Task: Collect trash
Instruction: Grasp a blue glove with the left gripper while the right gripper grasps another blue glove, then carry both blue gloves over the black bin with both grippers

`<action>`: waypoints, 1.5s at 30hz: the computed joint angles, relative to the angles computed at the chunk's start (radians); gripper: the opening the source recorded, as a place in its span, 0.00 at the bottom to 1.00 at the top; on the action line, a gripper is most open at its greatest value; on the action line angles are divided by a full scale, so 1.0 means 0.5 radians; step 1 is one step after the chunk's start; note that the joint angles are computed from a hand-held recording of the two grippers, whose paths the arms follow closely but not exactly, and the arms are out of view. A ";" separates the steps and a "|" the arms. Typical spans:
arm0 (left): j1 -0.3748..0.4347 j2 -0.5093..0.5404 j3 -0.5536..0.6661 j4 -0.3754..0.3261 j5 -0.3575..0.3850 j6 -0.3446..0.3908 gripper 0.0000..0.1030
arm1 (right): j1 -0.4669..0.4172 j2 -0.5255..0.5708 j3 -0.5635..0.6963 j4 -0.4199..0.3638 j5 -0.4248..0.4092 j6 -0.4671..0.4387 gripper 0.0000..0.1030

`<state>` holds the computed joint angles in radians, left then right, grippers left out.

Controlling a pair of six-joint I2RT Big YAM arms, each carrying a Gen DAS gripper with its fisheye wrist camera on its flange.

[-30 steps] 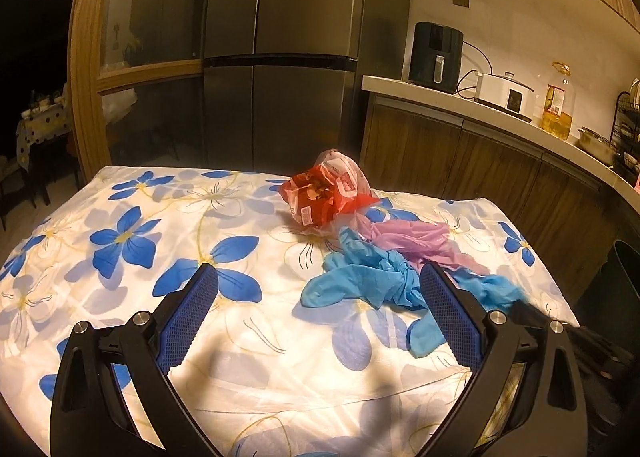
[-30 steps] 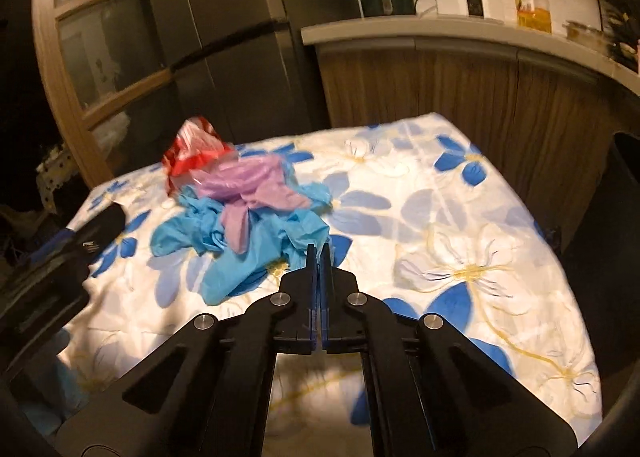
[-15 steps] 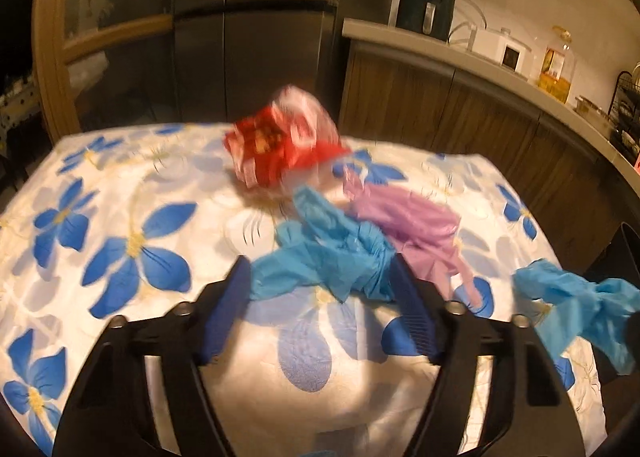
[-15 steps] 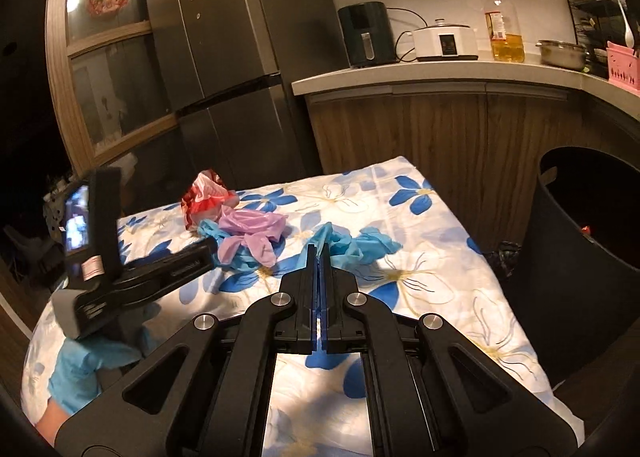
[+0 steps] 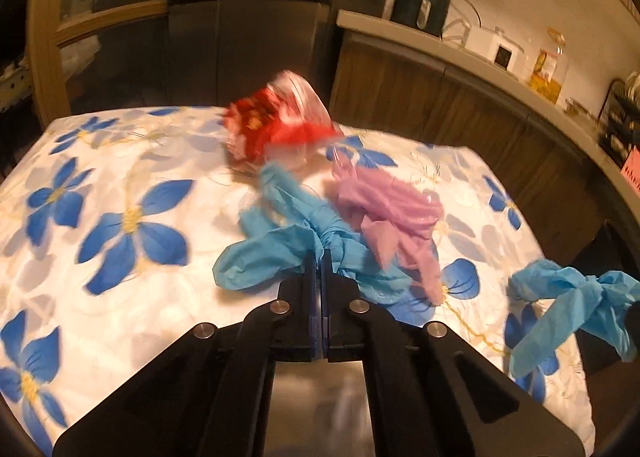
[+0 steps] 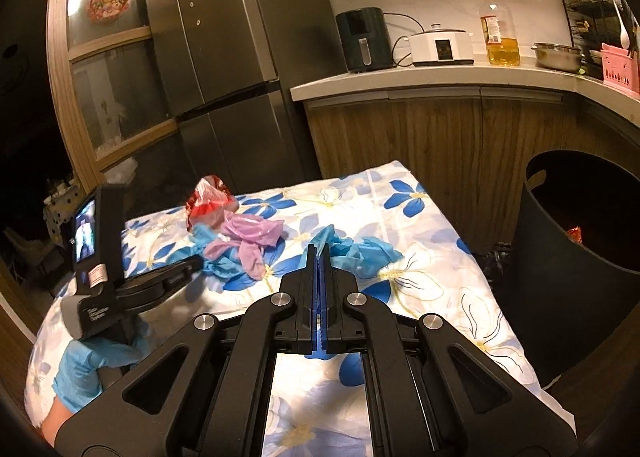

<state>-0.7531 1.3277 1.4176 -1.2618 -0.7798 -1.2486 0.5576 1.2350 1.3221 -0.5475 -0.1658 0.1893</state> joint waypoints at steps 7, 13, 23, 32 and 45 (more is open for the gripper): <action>-0.228 -0.087 0.043 -0.302 -0.235 -0.370 0.00 | 0.005 -0.076 -0.012 0.022 -0.020 0.001 0.01; -0.407 -0.058 0.170 -0.542 -0.400 -0.562 0.00 | -0.012 -0.165 -0.041 0.038 -0.054 0.019 0.01; -0.517 0.131 0.434 -0.438 -0.484 -0.315 0.00 | -0.115 -0.305 -0.100 0.041 -0.095 0.037 0.01; -0.510 0.367 0.723 -0.078 -0.451 0.219 0.00 | -0.352 -0.378 -0.110 0.041 -0.161 0.040 0.01; -0.466 0.915 1.468 0.361 -0.238 1.019 0.00 | -0.826 -0.298 0.060 0.049 -0.256 0.017 0.01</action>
<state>-0.9861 1.7853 2.1514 -1.0813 -0.8989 -0.7389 0.1448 1.0859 1.3521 -0.5229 -0.2936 0.1977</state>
